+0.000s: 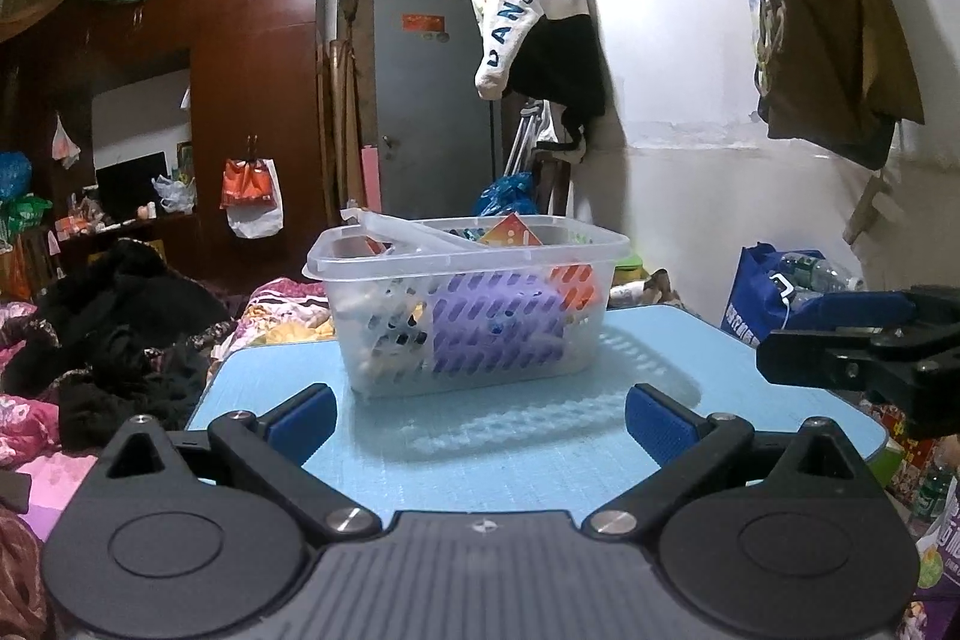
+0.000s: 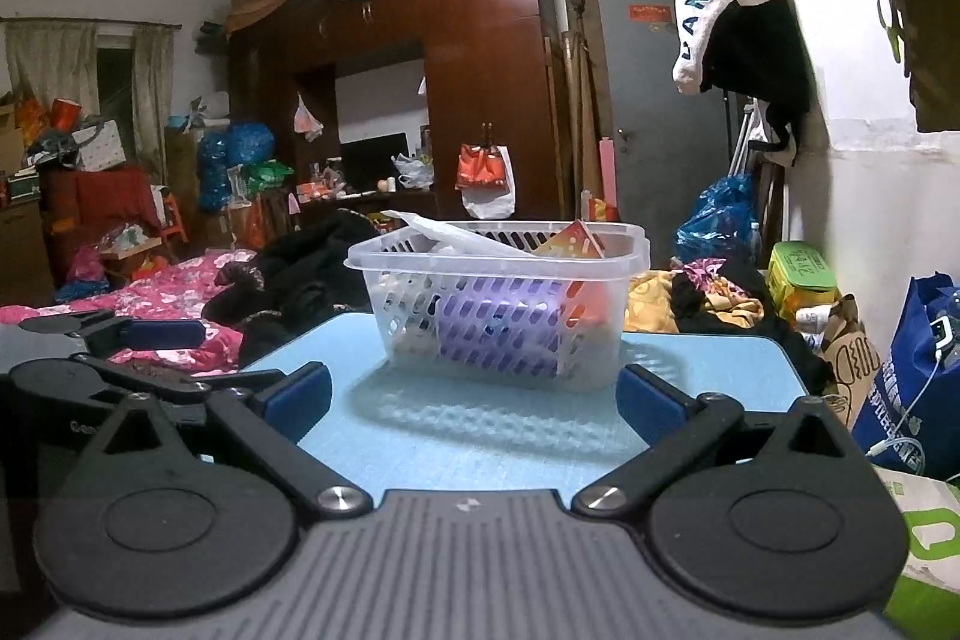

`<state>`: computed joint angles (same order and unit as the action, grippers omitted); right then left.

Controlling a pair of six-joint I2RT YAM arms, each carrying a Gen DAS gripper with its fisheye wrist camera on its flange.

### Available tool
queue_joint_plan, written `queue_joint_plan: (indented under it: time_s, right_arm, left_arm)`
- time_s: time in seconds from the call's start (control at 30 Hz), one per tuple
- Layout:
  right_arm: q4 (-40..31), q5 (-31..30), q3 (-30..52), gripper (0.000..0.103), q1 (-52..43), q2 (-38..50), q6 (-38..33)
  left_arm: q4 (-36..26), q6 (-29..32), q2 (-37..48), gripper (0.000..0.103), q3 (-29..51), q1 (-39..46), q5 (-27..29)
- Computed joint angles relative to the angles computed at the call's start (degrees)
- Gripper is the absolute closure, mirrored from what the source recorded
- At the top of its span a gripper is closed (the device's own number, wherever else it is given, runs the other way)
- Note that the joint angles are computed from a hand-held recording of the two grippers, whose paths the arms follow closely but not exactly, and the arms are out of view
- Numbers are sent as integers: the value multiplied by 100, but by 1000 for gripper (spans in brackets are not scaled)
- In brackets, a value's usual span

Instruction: Organize objects

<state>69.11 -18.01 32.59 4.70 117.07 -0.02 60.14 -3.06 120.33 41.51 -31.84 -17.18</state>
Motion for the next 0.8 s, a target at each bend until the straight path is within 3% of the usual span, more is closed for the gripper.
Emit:
queue_joint_plan:
  time_s: [0.8]
  right_arm:
    - [118, 101, -93, 0, 21, -12, -30]
  left_arm:
    - [65, 41, -7, 0, -69, 94, -9]
